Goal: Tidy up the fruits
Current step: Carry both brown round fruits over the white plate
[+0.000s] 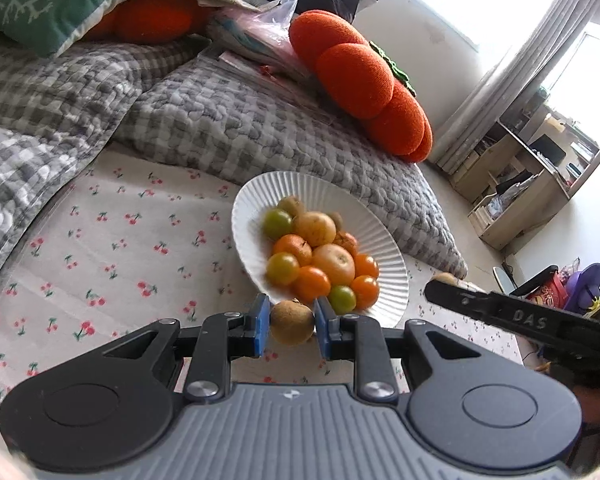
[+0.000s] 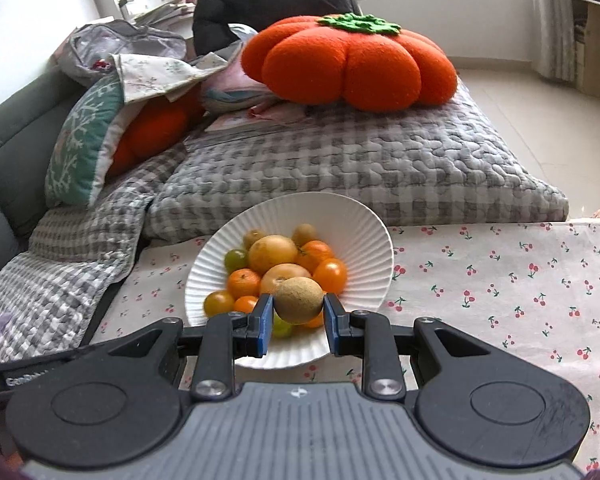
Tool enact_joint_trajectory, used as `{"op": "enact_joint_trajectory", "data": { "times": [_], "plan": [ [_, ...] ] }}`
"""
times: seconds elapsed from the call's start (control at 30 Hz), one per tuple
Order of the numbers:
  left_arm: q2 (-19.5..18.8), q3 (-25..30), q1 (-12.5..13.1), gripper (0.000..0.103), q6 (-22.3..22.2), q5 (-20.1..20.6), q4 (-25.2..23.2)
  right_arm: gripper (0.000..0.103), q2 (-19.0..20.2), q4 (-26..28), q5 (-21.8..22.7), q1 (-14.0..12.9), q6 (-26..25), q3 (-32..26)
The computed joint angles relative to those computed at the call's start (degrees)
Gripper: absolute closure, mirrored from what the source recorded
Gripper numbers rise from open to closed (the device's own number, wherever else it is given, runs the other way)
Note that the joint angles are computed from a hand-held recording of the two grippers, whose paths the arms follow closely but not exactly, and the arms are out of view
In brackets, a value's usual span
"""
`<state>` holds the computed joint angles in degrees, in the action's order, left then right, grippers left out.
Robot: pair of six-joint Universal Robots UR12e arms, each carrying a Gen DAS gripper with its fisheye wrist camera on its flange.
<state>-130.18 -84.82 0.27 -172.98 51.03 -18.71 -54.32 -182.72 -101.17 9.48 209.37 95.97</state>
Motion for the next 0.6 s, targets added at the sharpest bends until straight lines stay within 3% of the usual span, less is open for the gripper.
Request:
{"op": "enact_joint_trajectory", "data": {
  "times": [0.3,0.6],
  "plan": [
    [-2.78,4.57,-1.64,0.083,-2.51,-0.55,-1.4,0.079,1.35,-1.86,1.9,-1.76,1.39,-0.51],
    [-6.49,11.46,-4.33,0.083,-2.66,1.44,-3.31,0.079,2.54,-2.81,5.38,-4.07,2.44,-1.27]
  ]
}}
